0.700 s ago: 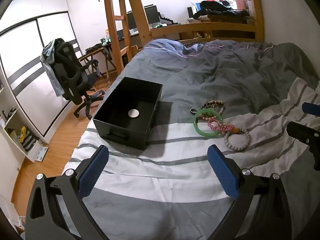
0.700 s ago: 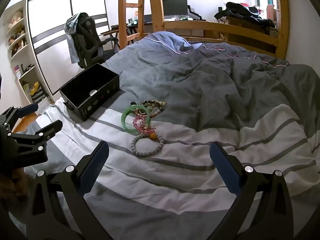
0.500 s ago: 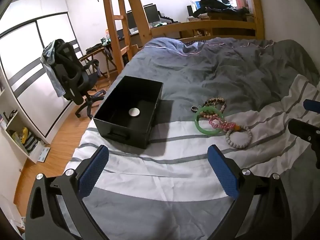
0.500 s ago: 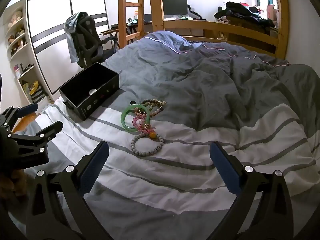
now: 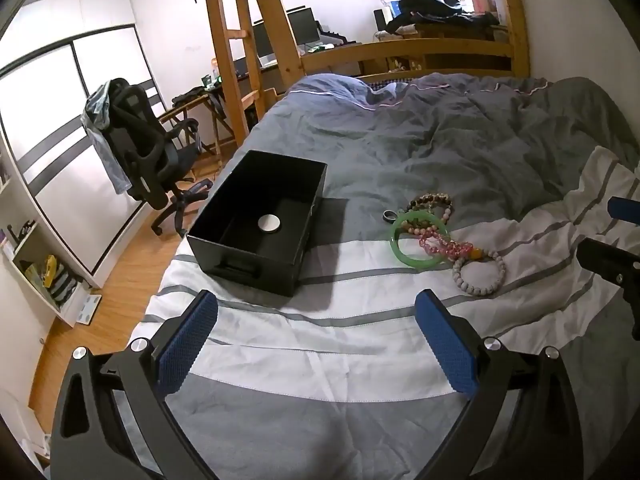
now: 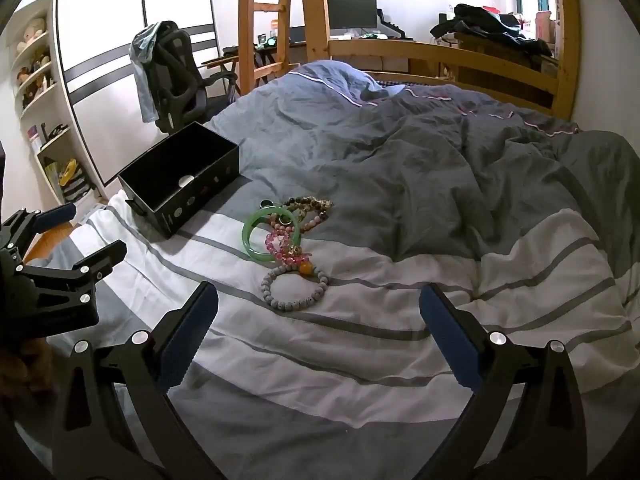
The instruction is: Organize jewelry
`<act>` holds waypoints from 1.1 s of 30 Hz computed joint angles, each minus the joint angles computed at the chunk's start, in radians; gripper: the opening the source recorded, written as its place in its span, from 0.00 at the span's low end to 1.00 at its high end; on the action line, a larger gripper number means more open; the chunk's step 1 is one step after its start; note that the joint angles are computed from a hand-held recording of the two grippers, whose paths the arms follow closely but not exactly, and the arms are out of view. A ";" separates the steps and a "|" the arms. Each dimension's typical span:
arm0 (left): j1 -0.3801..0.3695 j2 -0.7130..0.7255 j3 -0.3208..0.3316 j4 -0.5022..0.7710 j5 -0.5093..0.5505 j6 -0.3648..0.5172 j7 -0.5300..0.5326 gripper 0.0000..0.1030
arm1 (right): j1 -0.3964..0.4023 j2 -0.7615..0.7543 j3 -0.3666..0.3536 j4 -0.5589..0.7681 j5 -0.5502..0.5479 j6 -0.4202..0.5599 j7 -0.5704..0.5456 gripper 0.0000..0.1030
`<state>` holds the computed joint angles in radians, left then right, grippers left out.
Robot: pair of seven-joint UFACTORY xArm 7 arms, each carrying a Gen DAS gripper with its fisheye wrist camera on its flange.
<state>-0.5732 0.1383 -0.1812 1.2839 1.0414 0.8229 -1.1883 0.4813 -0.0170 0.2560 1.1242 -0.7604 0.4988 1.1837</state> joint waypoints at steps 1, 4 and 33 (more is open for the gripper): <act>0.000 0.003 0.000 0.003 -0.002 0.001 0.000 0.95 | 0.000 0.001 0.000 0.001 0.001 0.002 -0.001 0.96; -0.002 0.004 0.000 0.005 -0.006 0.005 -0.001 0.95 | 0.001 0.001 0.000 0.001 0.002 0.003 -0.002 0.96; -0.010 0.018 0.009 0.012 -0.009 0.005 0.013 0.95 | 0.010 0.010 -0.004 0.008 0.001 0.013 -0.004 0.96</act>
<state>-0.5827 0.1563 -0.1726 1.2961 1.0320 0.8276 -1.1750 0.4917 -0.0068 0.2521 1.1321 -0.7595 0.5119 1.1794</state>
